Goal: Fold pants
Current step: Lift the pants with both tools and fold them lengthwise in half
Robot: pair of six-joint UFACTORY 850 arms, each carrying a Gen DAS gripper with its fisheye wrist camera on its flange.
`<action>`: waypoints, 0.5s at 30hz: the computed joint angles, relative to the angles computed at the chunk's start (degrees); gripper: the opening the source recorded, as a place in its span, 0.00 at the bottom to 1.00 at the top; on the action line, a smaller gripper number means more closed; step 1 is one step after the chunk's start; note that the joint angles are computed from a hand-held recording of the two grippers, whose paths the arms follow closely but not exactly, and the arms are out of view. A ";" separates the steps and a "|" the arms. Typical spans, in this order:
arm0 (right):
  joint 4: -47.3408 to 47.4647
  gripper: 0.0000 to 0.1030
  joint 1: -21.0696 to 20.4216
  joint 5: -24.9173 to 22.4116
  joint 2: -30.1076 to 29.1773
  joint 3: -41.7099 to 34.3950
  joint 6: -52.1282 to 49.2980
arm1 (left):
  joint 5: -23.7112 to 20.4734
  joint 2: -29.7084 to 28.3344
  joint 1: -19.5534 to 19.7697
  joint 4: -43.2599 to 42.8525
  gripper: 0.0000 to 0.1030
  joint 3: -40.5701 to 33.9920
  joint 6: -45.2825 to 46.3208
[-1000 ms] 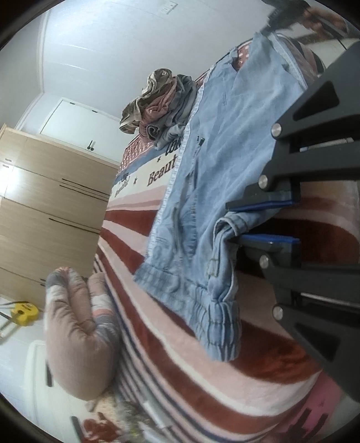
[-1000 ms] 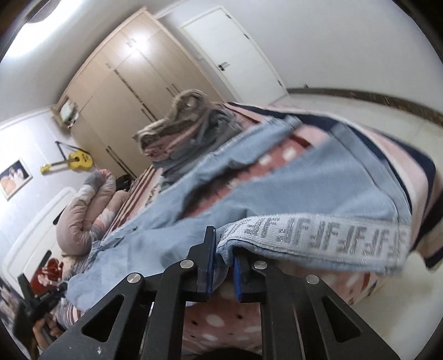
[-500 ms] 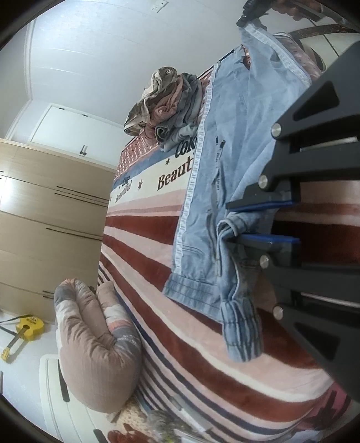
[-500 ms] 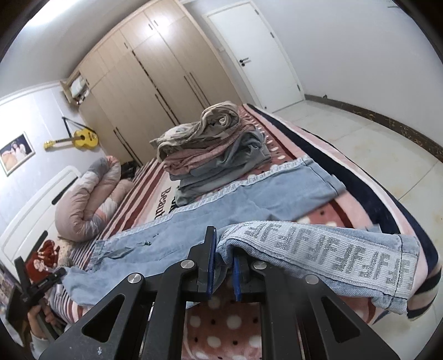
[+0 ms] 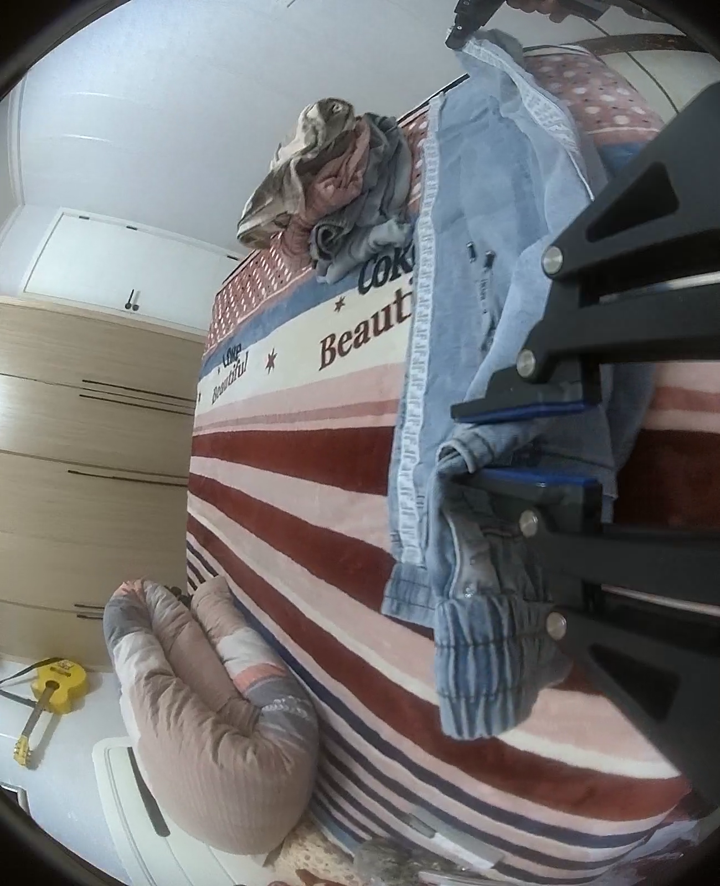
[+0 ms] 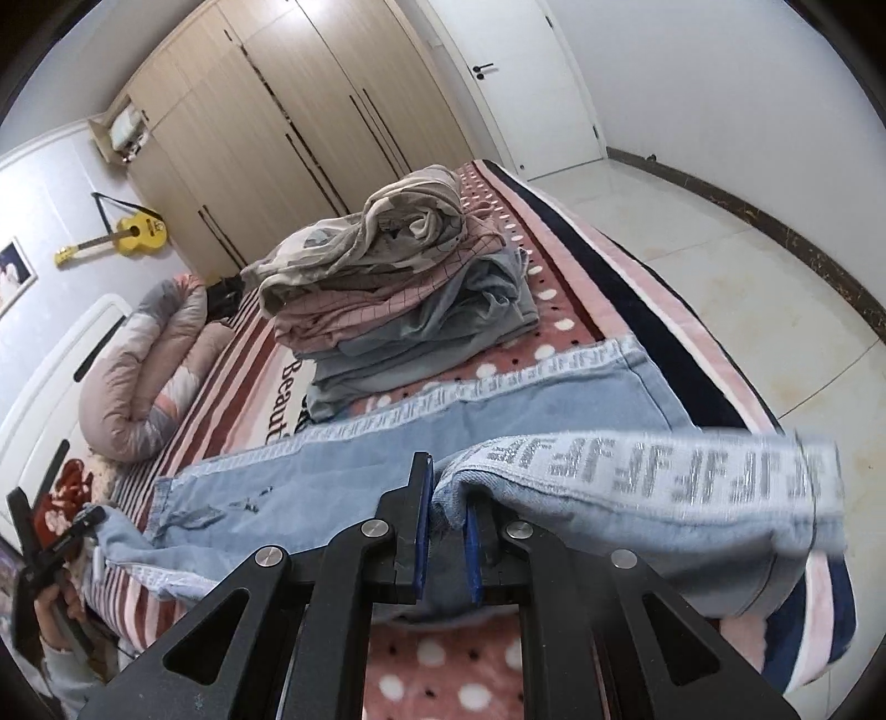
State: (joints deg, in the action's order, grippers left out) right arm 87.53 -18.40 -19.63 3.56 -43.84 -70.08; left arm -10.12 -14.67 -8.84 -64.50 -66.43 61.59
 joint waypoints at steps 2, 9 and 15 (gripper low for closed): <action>-1.85 0.05 0.52 1.03 -1.69 -1.93 1.87 | -0.08 -1.69 -0.02 4.67 0.12 -2.30 -4.75; -7.40 0.04 1.79 3.00 -8.38 -8.57 7.60 | -1.59 -9.20 -1.21 31.02 0.12 -12.61 -29.66; -14.58 0.04 2.12 3.65 -14.08 -14.33 15.56 | -4.92 -16.39 -2.03 45.04 0.12 -21.68 -44.11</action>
State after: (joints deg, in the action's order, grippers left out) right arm 72.95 -16.28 -15.98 -10.53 -58.17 -54.51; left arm -15.05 -31.05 -10.87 -19.46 -88.12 17.49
